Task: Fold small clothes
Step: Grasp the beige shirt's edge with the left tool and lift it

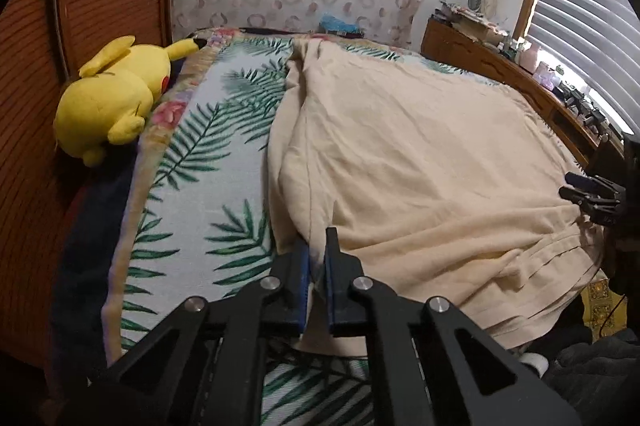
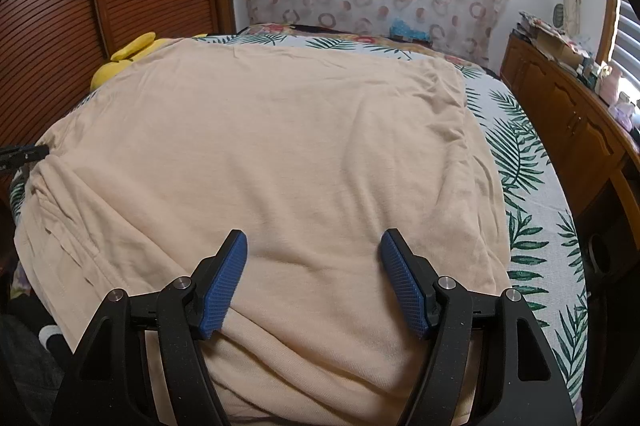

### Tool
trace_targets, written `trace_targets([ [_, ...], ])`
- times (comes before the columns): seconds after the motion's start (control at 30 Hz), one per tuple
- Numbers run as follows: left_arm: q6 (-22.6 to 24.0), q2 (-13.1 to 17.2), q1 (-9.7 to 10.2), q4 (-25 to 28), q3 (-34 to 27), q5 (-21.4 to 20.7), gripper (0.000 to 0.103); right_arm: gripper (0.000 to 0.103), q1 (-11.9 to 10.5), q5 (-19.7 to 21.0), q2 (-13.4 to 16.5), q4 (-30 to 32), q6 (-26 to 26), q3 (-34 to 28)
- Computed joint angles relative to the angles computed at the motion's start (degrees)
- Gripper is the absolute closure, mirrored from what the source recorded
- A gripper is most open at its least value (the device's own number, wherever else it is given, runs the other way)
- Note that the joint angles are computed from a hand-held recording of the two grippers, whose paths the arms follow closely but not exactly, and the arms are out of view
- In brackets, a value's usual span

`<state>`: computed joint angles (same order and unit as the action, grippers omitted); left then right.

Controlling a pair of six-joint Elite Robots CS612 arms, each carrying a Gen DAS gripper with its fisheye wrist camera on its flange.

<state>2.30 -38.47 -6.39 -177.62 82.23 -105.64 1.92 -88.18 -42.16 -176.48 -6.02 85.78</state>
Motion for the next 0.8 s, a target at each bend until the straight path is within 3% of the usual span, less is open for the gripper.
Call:
trace_targets([
  [0.3, -1.6, -1.1, -0.13, -6.5, 0.5, -5.7, 0.1, 0.031, 0.0, 0.0, 0.0, 0.0, 0.0, 0.0],
  [0.8, 0.9, -0.8, -2.94, -7.3, -3.4, -11.0, 0.1, 0.031, 0.0, -0.3, -0.1, 0.7, -0.1, -0.2],
])
